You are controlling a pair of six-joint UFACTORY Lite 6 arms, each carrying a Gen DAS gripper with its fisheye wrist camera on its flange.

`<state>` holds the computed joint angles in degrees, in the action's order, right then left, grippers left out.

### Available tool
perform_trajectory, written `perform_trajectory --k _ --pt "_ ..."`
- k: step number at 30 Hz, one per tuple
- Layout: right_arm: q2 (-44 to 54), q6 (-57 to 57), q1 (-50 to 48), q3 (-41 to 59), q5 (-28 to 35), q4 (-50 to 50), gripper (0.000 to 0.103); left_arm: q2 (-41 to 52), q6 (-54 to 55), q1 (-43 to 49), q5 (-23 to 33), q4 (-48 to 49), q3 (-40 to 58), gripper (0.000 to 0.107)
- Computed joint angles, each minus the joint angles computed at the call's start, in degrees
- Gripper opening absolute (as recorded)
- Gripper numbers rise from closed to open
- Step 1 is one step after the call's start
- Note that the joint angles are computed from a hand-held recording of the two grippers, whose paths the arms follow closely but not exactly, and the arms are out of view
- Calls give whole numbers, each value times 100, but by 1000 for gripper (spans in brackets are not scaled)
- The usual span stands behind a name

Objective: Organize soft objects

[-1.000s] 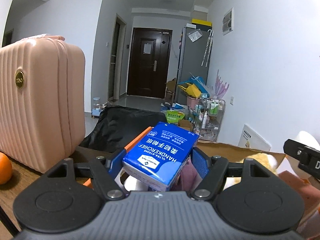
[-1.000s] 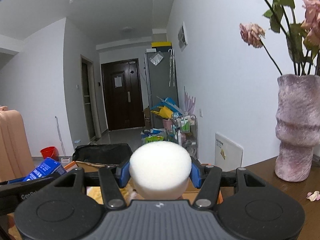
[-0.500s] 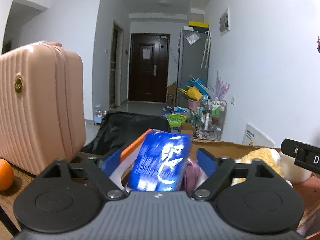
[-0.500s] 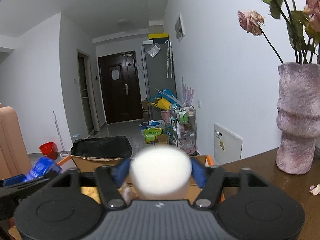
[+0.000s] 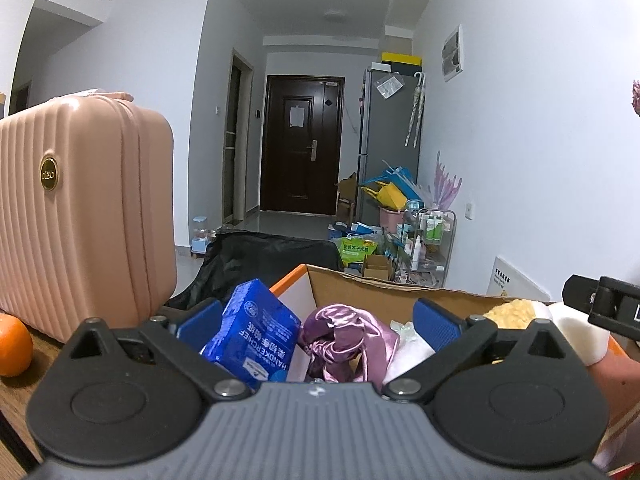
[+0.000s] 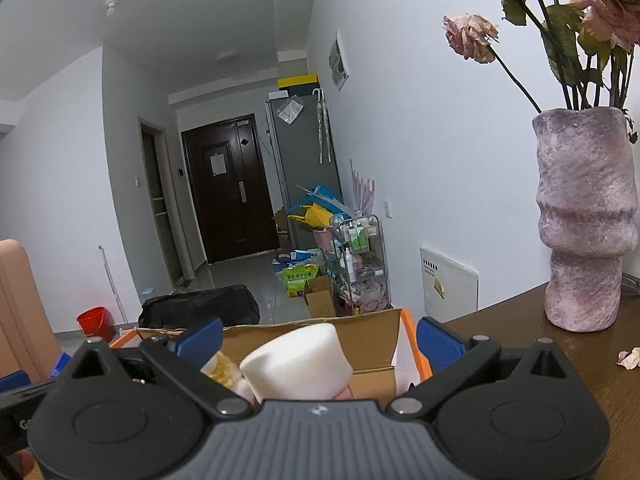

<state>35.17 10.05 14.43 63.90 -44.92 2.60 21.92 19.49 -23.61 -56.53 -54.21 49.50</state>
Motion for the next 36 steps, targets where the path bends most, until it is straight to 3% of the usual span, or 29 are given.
perform_trajectory --k 11,25,31,36 --pt "-301 -241 50 -746 -609 181 103 -289 -8 -94 -174 -18 -462 103" --pt "-1329 -789 144 -2578 -1633 173 103 -1174 132 -815 -727 -479 -1746 103" --pt "-2059 -989 240 -3593 -1921 164 103 -1871 250 -1410 -911 -1012 -2567 103" --pt "-2922 -1120 328 -4659 -2105 174 103 -2667 445 -2409 -1156 -1917 -3371 103"
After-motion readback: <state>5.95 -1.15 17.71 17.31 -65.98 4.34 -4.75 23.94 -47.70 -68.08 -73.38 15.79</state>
